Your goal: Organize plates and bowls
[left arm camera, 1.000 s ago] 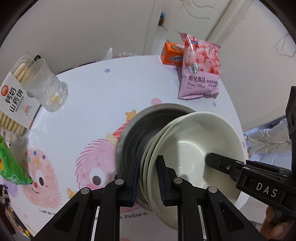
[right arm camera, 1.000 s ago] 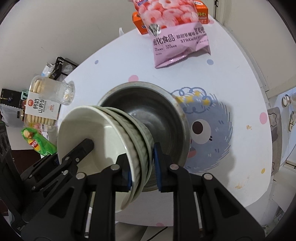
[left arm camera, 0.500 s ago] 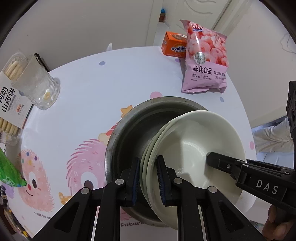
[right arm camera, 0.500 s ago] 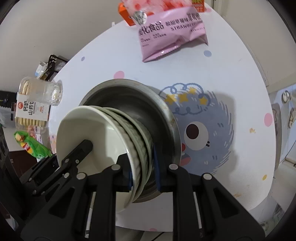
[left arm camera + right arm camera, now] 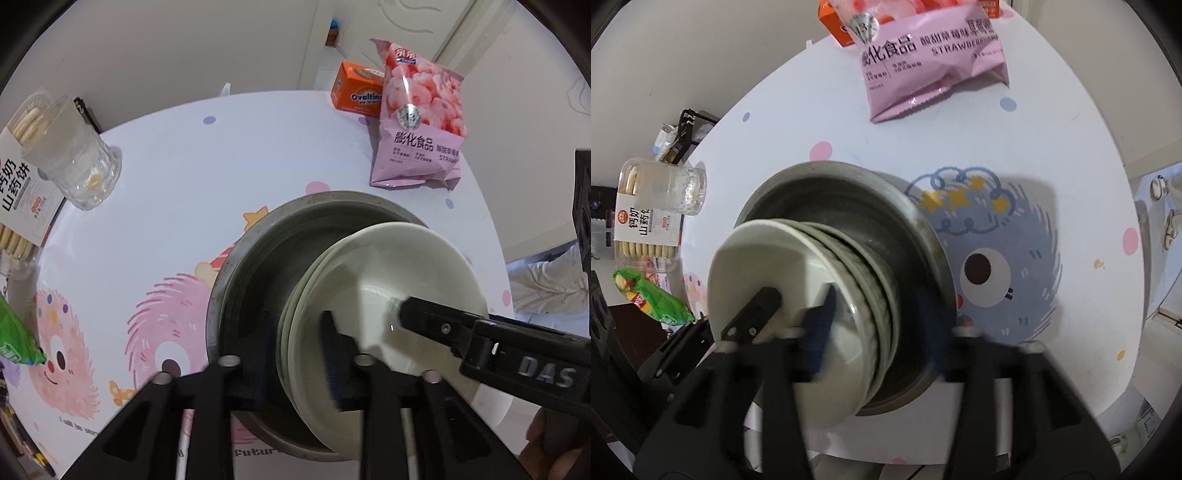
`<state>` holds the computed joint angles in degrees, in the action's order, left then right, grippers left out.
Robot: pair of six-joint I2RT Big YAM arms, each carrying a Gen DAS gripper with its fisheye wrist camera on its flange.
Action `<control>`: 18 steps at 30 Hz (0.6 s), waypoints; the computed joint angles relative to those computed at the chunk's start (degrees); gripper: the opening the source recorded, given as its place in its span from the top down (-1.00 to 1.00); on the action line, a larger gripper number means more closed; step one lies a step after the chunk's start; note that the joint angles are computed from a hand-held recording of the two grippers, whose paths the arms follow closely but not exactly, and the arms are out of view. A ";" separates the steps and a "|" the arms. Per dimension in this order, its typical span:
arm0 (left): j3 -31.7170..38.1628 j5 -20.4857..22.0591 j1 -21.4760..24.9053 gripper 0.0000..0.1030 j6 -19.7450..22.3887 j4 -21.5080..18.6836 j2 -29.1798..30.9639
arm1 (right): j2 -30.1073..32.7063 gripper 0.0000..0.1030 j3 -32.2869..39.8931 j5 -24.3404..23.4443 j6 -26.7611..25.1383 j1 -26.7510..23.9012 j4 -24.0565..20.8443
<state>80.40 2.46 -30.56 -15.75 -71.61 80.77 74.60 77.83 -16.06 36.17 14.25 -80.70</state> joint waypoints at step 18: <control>-0.16 -3.99 1.97 -0.74 0.79 -1.55 -7.14 | -8.22 -0.43 1.42 10.41 6.94 2.74 0.53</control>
